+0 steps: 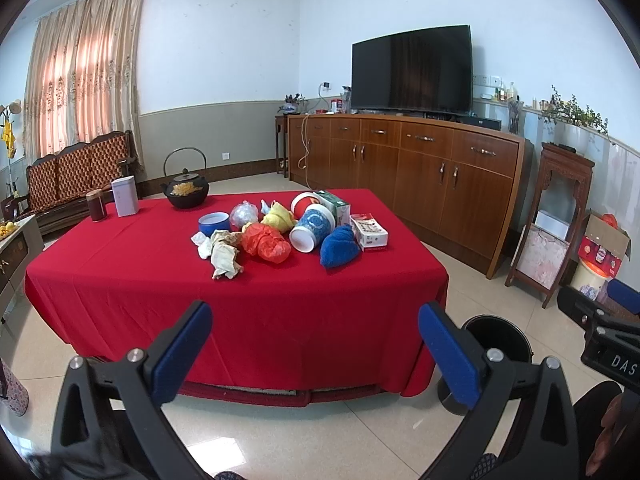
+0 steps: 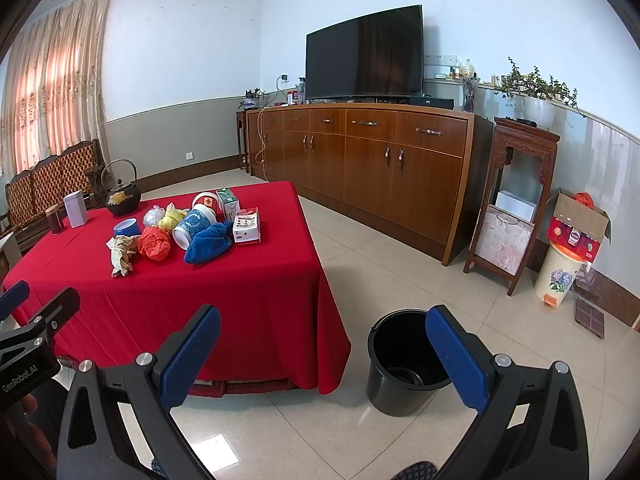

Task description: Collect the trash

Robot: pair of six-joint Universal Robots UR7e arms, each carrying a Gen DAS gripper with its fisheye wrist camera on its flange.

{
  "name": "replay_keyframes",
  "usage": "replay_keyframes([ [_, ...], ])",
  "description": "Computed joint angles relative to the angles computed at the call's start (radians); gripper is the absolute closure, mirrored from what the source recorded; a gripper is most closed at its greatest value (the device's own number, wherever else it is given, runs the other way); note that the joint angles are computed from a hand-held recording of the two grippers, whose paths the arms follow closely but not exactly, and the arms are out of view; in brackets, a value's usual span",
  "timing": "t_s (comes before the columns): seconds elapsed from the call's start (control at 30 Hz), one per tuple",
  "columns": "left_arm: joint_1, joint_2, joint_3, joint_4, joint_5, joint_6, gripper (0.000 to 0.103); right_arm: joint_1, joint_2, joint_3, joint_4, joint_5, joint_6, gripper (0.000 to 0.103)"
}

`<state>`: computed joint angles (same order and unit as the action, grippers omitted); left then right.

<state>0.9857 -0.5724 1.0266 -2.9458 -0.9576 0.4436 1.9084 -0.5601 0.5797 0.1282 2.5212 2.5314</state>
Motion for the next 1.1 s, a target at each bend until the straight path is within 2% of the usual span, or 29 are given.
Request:
replay_keyframes([
  [1.1, 0.003, -0.004, 0.02, -0.007, 0.0, 0.003, 0.0, -0.001, -0.005, 0.013, -0.002, -0.002, 0.006, 0.0],
])
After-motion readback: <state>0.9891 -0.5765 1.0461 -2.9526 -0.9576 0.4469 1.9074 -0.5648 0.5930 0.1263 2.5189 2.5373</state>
